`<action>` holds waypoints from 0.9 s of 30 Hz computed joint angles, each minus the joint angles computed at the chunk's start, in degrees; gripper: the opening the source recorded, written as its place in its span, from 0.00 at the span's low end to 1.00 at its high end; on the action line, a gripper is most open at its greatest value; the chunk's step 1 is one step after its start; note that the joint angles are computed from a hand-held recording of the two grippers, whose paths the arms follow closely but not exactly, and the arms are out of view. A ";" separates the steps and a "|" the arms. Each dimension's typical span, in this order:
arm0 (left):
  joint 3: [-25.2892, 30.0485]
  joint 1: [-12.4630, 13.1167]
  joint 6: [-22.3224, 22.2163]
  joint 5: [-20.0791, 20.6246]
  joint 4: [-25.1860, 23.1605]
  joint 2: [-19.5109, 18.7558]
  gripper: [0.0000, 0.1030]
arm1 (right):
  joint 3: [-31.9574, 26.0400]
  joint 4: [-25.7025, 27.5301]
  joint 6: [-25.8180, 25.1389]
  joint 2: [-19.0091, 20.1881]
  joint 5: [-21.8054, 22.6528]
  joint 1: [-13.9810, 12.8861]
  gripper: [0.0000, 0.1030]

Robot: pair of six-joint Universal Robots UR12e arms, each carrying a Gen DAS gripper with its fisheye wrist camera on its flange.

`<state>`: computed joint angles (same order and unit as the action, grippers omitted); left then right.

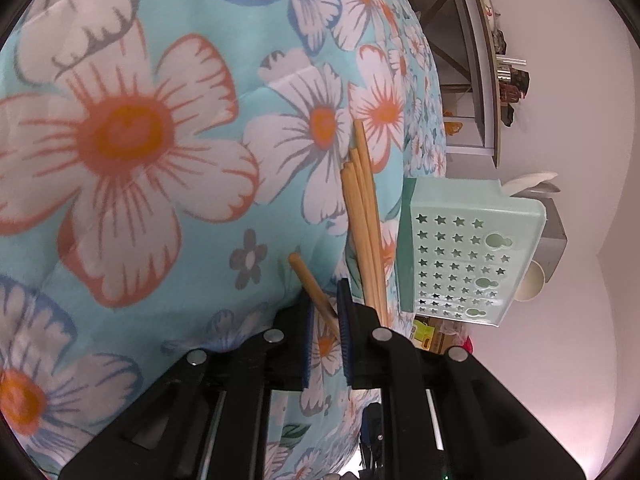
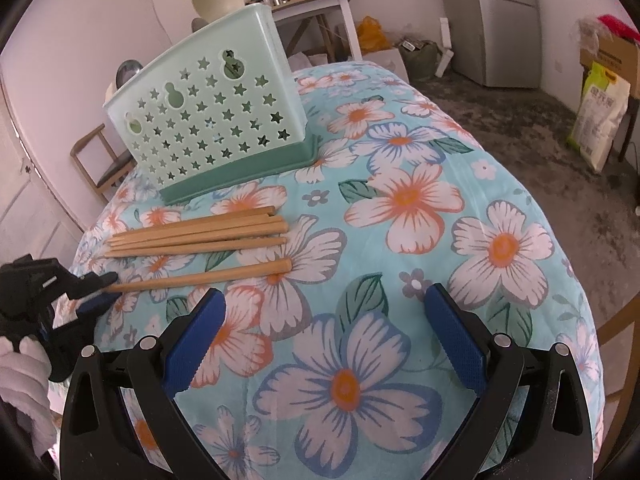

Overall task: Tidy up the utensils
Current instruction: 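Grasp a wooden chopstick with the right gripper while the left gripper holds another chopstick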

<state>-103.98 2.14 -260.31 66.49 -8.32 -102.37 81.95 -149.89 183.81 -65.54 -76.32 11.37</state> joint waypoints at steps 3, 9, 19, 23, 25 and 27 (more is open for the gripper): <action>0.29 -0.29 1.52 0.94 -0.69 0.02 0.12 | 0.72 -1.37 -0.95 -0.15 0.99 -0.25 0.93; 1.61 -0.68 8.92 2.48 -5.43 0.71 0.11 | 0.11 2.37 -4.07 -0.99 7.38 -1.94 0.91; 0.99 -0.64 27.18 10.59 -11.36 4.51 0.13 | -5.05 1.97 -18.22 -0.13 13.51 -0.42 0.47; 0.26 -0.66 32.42 14.59 -11.07 5.58 0.14 | -9.04 7.35 -29.60 1.92 14.50 1.91 0.32; -0.10 -0.45 34.05 15.11 -10.57 5.81 0.14 | -10.48 9.31 -35.63 2.92 14.07 3.14 0.26; -0.80 0.01 34.87 14.04 -9.45 5.91 0.14 | -11.70 11.16 -39.98 3.79 13.54 4.10 0.25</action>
